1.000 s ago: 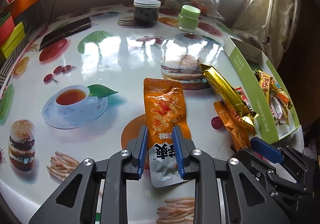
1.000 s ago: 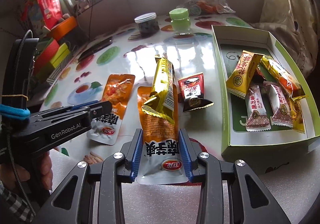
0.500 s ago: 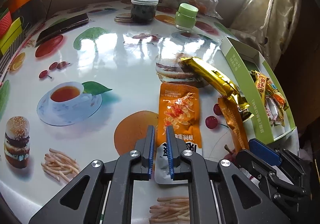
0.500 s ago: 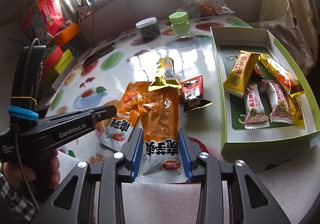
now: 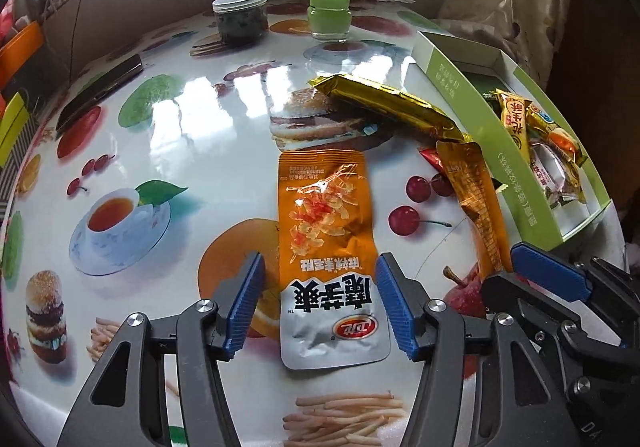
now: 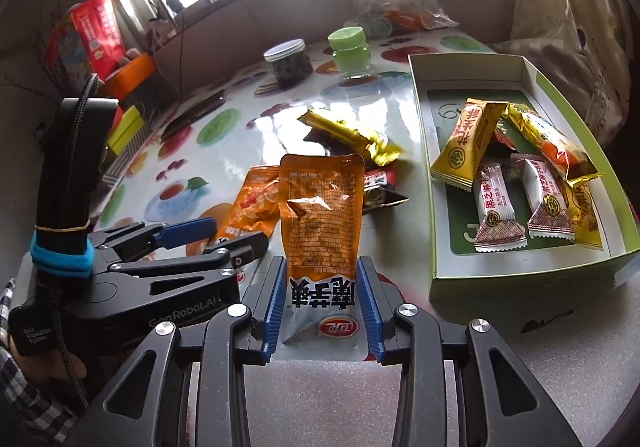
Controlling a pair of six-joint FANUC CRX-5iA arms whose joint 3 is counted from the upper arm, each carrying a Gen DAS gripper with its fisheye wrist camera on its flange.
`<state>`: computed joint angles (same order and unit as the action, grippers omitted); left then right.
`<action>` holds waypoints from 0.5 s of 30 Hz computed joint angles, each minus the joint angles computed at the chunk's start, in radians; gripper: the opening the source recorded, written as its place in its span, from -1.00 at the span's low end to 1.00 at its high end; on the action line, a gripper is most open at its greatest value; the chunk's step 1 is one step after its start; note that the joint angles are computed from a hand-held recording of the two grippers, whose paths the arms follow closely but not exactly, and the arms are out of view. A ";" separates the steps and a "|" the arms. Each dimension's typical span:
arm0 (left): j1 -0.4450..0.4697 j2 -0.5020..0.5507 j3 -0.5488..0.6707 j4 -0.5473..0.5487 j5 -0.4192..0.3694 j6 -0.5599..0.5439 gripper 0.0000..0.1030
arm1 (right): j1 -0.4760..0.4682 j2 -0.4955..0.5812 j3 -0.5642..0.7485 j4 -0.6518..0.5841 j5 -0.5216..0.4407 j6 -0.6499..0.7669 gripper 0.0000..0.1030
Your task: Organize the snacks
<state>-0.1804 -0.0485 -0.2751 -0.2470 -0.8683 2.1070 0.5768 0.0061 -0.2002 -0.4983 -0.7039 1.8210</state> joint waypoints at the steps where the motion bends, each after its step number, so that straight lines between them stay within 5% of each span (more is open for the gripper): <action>1: -0.002 0.000 -0.001 -0.003 0.002 -0.006 0.13 | -0.002 0.000 0.000 -0.003 -0.001 0.001 -0.35; 15: -0.021 -0.026 -0.015 -0.055 0.026 0.046 -0.49 | 0.006 -0.002 -0.004 0.016 0.006 -0.017 -0.35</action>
